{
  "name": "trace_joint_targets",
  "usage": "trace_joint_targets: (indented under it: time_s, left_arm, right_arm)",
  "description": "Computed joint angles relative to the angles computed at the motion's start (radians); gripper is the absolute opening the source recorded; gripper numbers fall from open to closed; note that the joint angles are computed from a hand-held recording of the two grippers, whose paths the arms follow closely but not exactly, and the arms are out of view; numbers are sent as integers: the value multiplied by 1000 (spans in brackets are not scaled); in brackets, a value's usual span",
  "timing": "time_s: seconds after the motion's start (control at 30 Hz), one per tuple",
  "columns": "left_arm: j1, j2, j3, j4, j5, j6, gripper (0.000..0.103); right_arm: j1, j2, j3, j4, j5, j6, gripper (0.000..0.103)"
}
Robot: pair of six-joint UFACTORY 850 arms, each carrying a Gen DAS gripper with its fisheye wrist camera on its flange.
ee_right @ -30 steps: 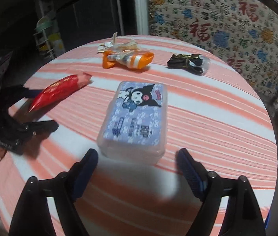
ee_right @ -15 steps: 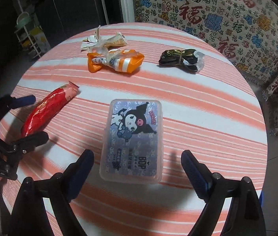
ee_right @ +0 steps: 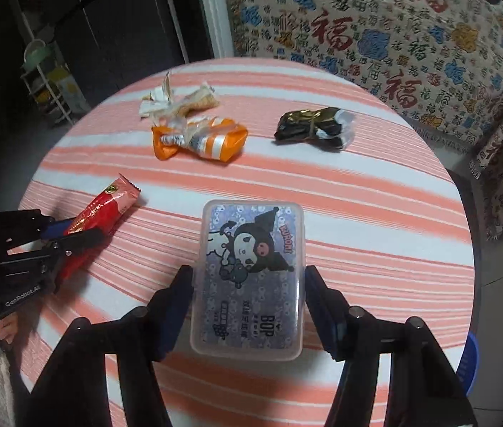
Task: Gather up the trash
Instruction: 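Carry the red wrapper and plastic box over the blue wastebasket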
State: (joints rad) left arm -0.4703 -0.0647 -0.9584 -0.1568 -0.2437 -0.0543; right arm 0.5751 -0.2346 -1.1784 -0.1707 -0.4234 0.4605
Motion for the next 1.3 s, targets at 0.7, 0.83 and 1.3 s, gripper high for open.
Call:
trace_joint_targets:
  time_s: [0.7, 0.83, 1.3]
  left_arm:
    - [-296, -198, -341, -15, -26, -9, 10]
    - [-355, -294, -467, -77, -63, 52, 10]
    - [-503, -605, -856, -188, -194, 118, 10]
  right_arm:
    - [-261, 429, 380, -113, 57, 139, 63]
    - [-368, 510, 455, -96, 49, 124, 63]
    - [-729, 627, 668, 97, 145, -147, 63]
